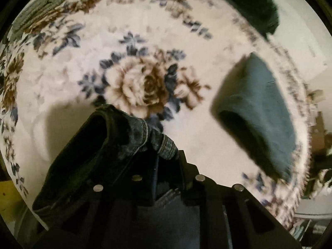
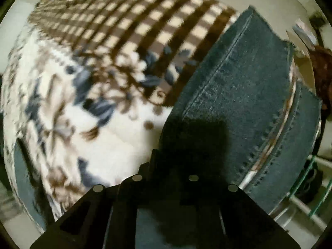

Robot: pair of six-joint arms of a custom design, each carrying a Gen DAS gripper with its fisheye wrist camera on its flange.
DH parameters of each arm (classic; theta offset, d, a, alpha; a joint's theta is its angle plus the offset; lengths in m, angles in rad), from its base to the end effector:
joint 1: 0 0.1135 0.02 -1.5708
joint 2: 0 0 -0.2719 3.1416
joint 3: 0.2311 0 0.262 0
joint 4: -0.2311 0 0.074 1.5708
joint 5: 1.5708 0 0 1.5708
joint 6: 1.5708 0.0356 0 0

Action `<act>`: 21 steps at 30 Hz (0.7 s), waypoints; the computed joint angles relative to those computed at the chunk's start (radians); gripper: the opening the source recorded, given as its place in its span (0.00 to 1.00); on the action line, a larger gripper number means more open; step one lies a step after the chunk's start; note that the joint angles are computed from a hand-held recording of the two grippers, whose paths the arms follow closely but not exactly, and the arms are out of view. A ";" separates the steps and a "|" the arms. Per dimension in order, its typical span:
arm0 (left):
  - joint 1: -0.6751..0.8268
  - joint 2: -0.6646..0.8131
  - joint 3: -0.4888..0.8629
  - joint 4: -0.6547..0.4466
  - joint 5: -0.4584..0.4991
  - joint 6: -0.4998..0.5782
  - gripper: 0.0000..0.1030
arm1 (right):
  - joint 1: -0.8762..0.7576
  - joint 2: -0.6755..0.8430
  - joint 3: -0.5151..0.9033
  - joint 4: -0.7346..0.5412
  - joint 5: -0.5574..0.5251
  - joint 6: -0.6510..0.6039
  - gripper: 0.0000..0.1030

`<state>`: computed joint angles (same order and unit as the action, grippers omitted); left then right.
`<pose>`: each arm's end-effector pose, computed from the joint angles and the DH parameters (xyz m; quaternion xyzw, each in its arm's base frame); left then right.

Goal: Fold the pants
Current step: 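Grasp the jeans waistband with the left tool while the right tool grasps the leg hems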

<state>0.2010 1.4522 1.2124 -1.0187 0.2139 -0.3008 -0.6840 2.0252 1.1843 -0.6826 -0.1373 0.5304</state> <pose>0.2791 0.0491 0.2777 -0.2278 0.9556 -0.1130 0.1492 0.2815 -0.2233 0.0986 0.5677 0.8200 0.0666 0.0288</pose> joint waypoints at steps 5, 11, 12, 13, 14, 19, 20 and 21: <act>0.224 -0.151 -0.020 -0.122 0.185 0.125 0.12 | -0.053 -0.245 -0.184 0.016 -0.040 -0.127 0.09; 0.537 -0.297 -0.120 -0.342 0.256 0.513 0.12 | -0.246 -0.530 -0.312 -0.173 -0.105 -0.359 0.09; 0.587 -0.305 -0.148 -0.348 0.248 0.559 0.11 | -0.330 -0.550 -0.327 -0.205 -0.111 -0.452 0.09; 0.659 -0.314 -0.192 -0.356 0.236 0.623 0.11 | -0.383 -0.582 -0.362 -0.223 -0.109 -0.515 0.08; 0.726 -0.323 -0.245 -0.339 0.210 0.675 0.11 | -0.434 -0.595 -0.405 -0.219 -0.092 -0.582 0.08; 0.815 -0.319 -0.466 -0.153 0.129 0.739 0.11 | -0.632 -0.526 -0.576 -0.100 -0.039 -0.815 0.08; 0.800 -0.315 -0.508 -0.098 0.107 0.731 0.11 | -0.646 -0.498 -0.598 -0.064 -0.026 -0.835 0.08; 0.796 -0.299 -0.521 -0.073 0.099 0.729 0.11 | -0.663 -0.446 -0.621 -0.011 -0.006 -0.863 0.09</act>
